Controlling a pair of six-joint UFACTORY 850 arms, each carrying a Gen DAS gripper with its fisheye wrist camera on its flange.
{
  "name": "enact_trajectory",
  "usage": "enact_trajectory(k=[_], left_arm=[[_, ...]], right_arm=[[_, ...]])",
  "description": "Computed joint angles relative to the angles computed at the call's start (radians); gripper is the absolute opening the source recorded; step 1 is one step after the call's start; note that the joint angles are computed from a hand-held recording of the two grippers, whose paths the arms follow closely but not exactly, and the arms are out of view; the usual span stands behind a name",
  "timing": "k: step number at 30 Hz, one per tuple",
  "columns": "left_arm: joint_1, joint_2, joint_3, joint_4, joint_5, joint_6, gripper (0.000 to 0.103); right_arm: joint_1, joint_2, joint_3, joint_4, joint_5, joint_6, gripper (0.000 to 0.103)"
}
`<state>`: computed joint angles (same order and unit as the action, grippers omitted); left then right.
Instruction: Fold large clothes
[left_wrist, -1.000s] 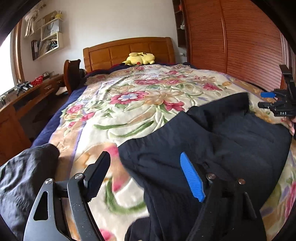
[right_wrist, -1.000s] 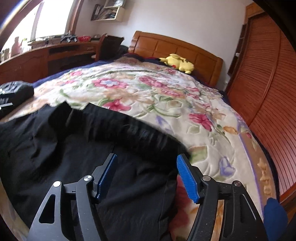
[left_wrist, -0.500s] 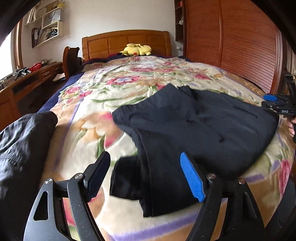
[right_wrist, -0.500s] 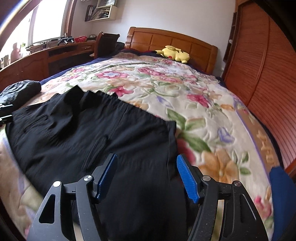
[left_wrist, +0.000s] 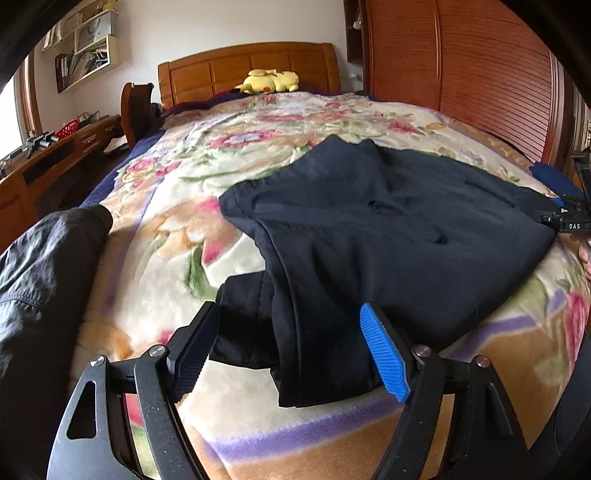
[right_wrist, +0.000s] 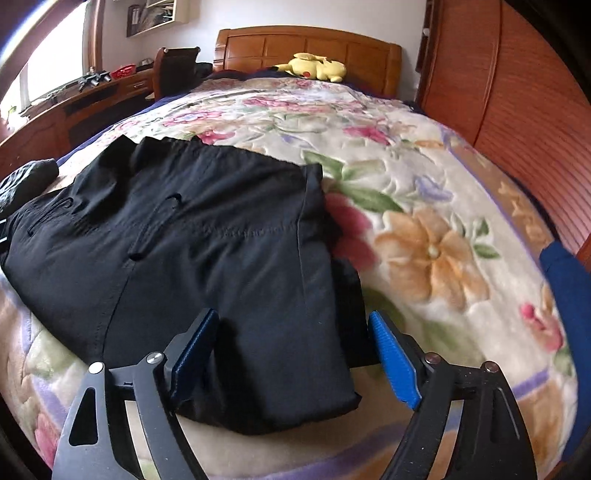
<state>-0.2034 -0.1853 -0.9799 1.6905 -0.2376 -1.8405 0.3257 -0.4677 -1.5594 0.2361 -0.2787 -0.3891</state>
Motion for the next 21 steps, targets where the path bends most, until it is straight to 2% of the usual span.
enact_trajectory(k=[6,10,12,14,15,18,20,21], left_arm=[[0.002,-0.014,-0.002,-0.020,0.007,0.002,0.079],[-0.013,-0.007,0.010,0.048,-0.026,-0.056,0.077],[-0.012,-0.005,0.013,0.071,-0.008,-0.058,0.066],[-0.010,-0.004,0.014,0.088,0.007,-0.065,0.057],[-0.006,-0.003,0.014,0.093,0.023,-0.068,0.049],[0.001,-0.002,0.012,0.096,0.056,-0.074,0.027],[0.002,0.002,0.014,0.100,0.057,-0.087,0.016],[0.005,0.007,0.018,0.119,0.065,-0.113,0.013]], right_arm=[[0.008,-0.016,0.003,-0.005,0.008,0.018,0.085],[-0.010,-0.013,0.012,0.201,-0.021,-0.152,0.084],[-0.022,-0.013,0.016,0.319,-0.045,-0.261,0.080],[-0.026,-0.010,0.020,0.362,-0.062,-0.305,0.072],[-0.026,-0.010,0.021,0.371,-0.065,-0.318,0.071],[-0.035,-0.014,0.016,0.438,-0.091,-0.393,0.059],[-0.034,-0.003,0.030,0.475,-0.077,-0.449,0.040],[-0.034,0.004,0.039,0.499,-0.070,-0.484,0.036]])
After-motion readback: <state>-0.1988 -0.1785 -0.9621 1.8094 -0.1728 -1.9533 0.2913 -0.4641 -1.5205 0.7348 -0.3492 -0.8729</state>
